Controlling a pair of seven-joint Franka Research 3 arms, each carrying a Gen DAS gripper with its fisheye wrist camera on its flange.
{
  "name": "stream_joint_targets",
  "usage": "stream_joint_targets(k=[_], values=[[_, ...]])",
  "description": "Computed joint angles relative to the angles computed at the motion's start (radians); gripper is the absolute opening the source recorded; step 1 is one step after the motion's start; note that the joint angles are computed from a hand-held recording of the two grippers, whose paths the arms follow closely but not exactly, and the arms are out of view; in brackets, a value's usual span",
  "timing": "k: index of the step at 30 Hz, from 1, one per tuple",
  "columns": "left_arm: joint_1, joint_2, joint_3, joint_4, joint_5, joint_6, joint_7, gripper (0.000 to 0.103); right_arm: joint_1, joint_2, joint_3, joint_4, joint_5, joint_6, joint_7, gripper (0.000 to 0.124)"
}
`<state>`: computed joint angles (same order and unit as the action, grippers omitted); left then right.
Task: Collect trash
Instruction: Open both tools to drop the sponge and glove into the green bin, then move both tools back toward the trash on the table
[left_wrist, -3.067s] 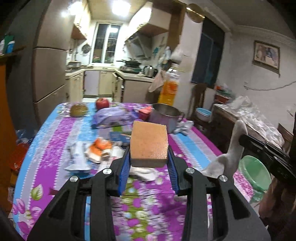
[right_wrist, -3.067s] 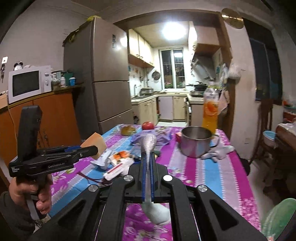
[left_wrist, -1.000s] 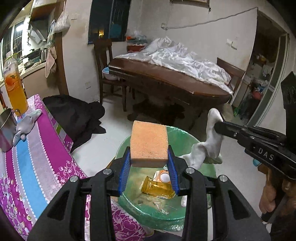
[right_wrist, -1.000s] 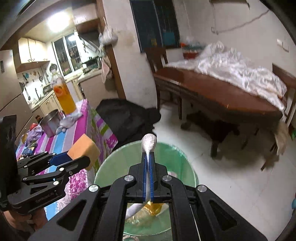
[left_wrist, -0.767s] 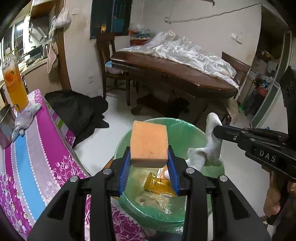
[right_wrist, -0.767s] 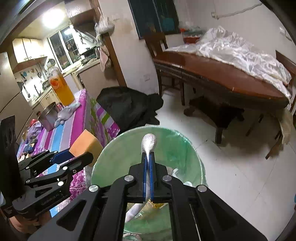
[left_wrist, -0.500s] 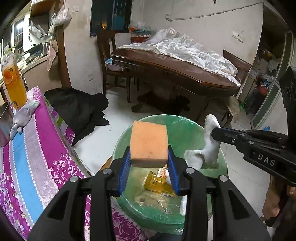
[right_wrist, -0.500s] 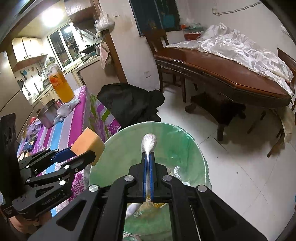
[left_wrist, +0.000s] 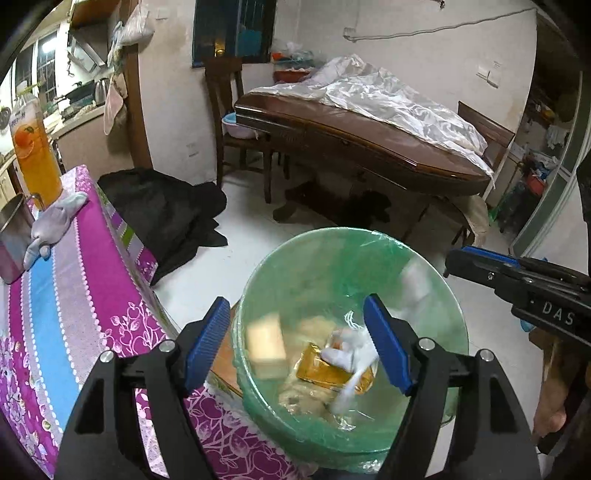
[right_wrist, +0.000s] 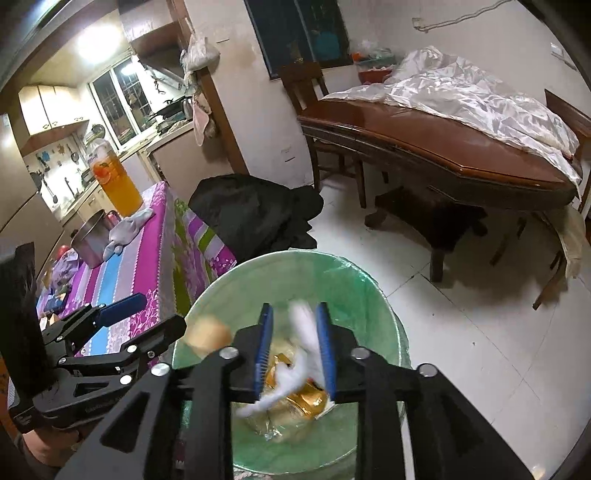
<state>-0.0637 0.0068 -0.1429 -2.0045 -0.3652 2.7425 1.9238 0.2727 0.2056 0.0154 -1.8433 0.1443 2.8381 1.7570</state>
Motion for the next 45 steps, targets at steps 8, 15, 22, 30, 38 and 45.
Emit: stream_joint_targets(k=[8,15,22,30,38,45], values=[[-0.001,0.002,-0.003,-0.001,0.005,0.003,-0.008,0.071,0.003,-0.004,-0.003,-0.005,-0.009,0.004,0.012,0.032],[-0.001,-0.001,-0.001,-0.003,0.01,0.003,-0.01,0.071,0.011,-0.016,-0.012,-0.015,-0.039,0.012,0.036,0.045],[0.01,-0.091,0.048,-0.086,-0.098,0.035,0.099,0.081,0.112,-0.113,-0.083,-0.154,-0.333,0.265,0.274,0.098],[0.096,-0.205,0.182,-0.224,-0.055,0.082,0.032,0.082,0.137,-0.084,0.059,-0.139,-0.116,0.325,0.073,0.098],[0.194,-0.265,0.288,-0.282,0.034,0.096,-0.044,0.082,0.327,-0.004,-0.021,-0.048,-0.216,0.358,0.101,0.098],[0.244,-0.287,0.373,-0.29,0.034,0.093,-0.012,0.082,0.148,0.069,0.279,0.032,0.023,0.325,-0.135,0.098]])
